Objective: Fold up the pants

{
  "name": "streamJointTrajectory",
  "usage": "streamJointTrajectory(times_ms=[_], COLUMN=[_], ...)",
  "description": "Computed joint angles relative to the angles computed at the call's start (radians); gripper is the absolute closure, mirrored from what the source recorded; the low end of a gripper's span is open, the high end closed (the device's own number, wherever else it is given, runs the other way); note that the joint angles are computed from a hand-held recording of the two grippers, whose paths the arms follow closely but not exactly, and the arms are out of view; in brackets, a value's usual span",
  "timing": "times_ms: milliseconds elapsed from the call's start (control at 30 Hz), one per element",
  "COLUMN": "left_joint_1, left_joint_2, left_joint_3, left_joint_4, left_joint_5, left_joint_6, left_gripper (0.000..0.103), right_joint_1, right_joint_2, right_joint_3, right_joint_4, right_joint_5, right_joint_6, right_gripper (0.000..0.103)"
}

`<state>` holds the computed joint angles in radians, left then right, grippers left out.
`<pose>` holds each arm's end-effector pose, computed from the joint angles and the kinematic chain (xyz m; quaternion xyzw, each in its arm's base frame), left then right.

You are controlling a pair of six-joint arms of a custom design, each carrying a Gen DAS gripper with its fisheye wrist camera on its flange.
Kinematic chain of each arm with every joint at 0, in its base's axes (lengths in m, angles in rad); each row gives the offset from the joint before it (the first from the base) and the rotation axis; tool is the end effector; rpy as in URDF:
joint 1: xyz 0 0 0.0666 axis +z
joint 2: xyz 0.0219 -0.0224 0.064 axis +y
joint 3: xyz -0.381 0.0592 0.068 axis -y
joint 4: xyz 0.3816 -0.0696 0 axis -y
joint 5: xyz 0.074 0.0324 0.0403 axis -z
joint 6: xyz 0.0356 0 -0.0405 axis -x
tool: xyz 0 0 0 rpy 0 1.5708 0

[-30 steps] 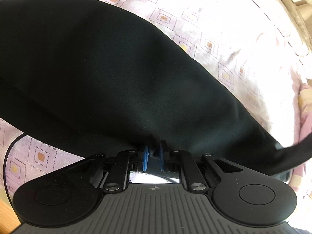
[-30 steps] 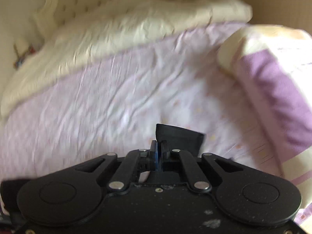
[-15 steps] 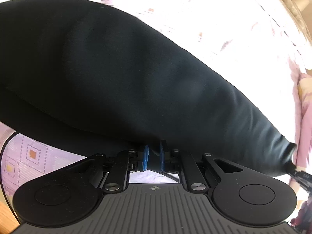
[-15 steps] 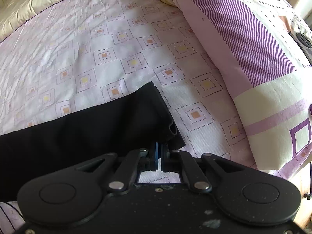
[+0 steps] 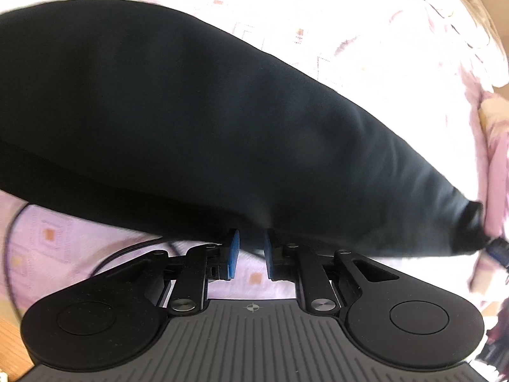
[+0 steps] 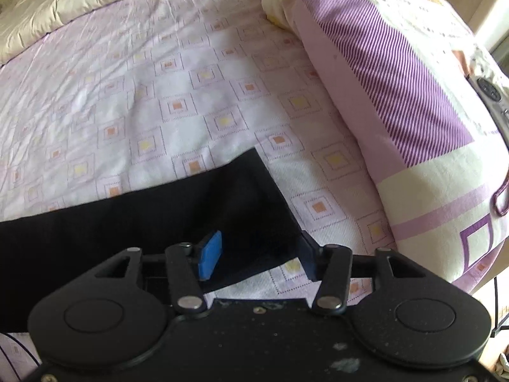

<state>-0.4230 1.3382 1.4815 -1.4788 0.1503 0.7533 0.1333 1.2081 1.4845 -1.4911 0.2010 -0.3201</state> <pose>0.3653 -0.1707 0.4653 -0.1541 0.9783 -0.1270 0.0560 0.3530 0.0398 0.5130 0.1090 0.9733 -0.0566 0.1939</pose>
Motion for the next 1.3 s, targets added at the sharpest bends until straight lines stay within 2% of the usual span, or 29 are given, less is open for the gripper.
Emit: streamJointTrajectory(times_ms=[100, 233, 300, 367, 433, 533, 600, 667, 767, 867, 900, 933, 967, 1067, 1133, 1167, 1233, 1267, 1300], left_joint_1=[0.001, 0.022, 0.044, 0.076, 0.126, 0.194, 0.241, 0.288, 0.365, 0.406, 0.428, 0.408, 0.425, 0.478, 0.537, 0.553, 0.579, 0.595, 0.607], left_joint_2=[-0.045, -0.101, -0.123, -0.135, -0.147, -0.158, -0.163, -0.155, -0.155, -0.149, -0.149, -0.156, -0.158, -0.151, -0.147, -0.148, -0.146, -0.144, -0.142], left_joint_3=[-0.014, -0.029, -0.032, -0.027, -0.031, -0.037, -0.042, -0.030, -0.031, -0.023, -0.023, -0.038, -0.041, -0.044, -0.022, -0.019, -0.018, -0.015, -0.012], left_joint_4=[-0.023, -0.062, -0.085, -0.111, -0.121, -0.119, -0.112, -0.112, -0.107, -0.110, -0.111, -0.100, -0.099, -0.095, -0.117, -0.120, -0.117, -0.120, -0.122], left_joint_5=[-0.027, -0.077, -0.108, -0.137, -0.147, -0.157, -0.151, -0.132, -0.095, -0.082, -0.073, -0.077, -0.072, -0.043, -0.019, -0.015, -0.007, -0.002, 0.001], left_joint_6=[0.014, 0.060, 0.059, 0.042, 0.001, -0.068, -0.131, -0.206, -0.346, -0.473, -0.524, -0.537, -0.581, -0.695, -0.774, -0.797, -0.829, -0.848, -0.863], left_gripper=[0.087, 0.086, 0.086, 0.086, 0.086, 0.084, 0.078, 0.078, 0.078, 0.078, 0.078, 0.078, 0.078, 0.078, 0.078, 0.078, 0.077, 0.077, 0.077], right_joint_1=[0.033, 0.084, 0.128, 0.178, 0.229, 0.318, 0.385, 0.457, 0.558, 0.662, 0.688, 0.710, 0.730, 0.759, 0.779, 0.789, 0.804, 0.809, 0.812], right_joint_2=[-0.015, -0.019, -0.011, 0.014, 0.033, 0.069, 0.095, 0.123, 0.164, 0.205, 0.217, 0.229, 0.240, 0.260, 0.261, 0.264, 0.273, 0.272, 0.270], right_joint_3=[0.024, 0.028, 0.025, 0.036, 0.046, 0.066, 0.080, 0.092, 0.107, 0.123, 0.128, 0.132, 0.135, 0.116, 0.100, 0.097, 0.091, 0.078, 0.066], right_joint_4=[0.043, 0.115, 0.142, 0.138, 0.137, 0.155, 0.173, 0.196, 0.239, 0.271, 0.281, 0.292, 0.304, 0.378, 0.438, 0.457, 0.485, 0.511, 0.535], right_joint_5=[-0.022, -0.160, -0.224, -0.296, -0.372, -0.517, -0.565, -0.598, -0.597, -0.538, -0.516, -0.492, -0.468, -0.407, -0.356, -0.326, -0.280, -0.268, -0.258], right_joint_6=[0.005, 0.073, 0.114, 0.141, 0.132, 0.068, -0.006, -0.092, -0.262, -0.432, -0.469, -0.508, -0.548, -0.695, -0.812, -0.874, -0.990, -1.051, -1.102], right_gripper=[0.049, 0.048, 0.048, 0.048, 0.047, 0.047, 0.047, 0.047, 0.047, 0.045, 0.045, 0.045, 0.041, 0.038, 0.035, 0.028, 0.025, 0.026, 0.035])
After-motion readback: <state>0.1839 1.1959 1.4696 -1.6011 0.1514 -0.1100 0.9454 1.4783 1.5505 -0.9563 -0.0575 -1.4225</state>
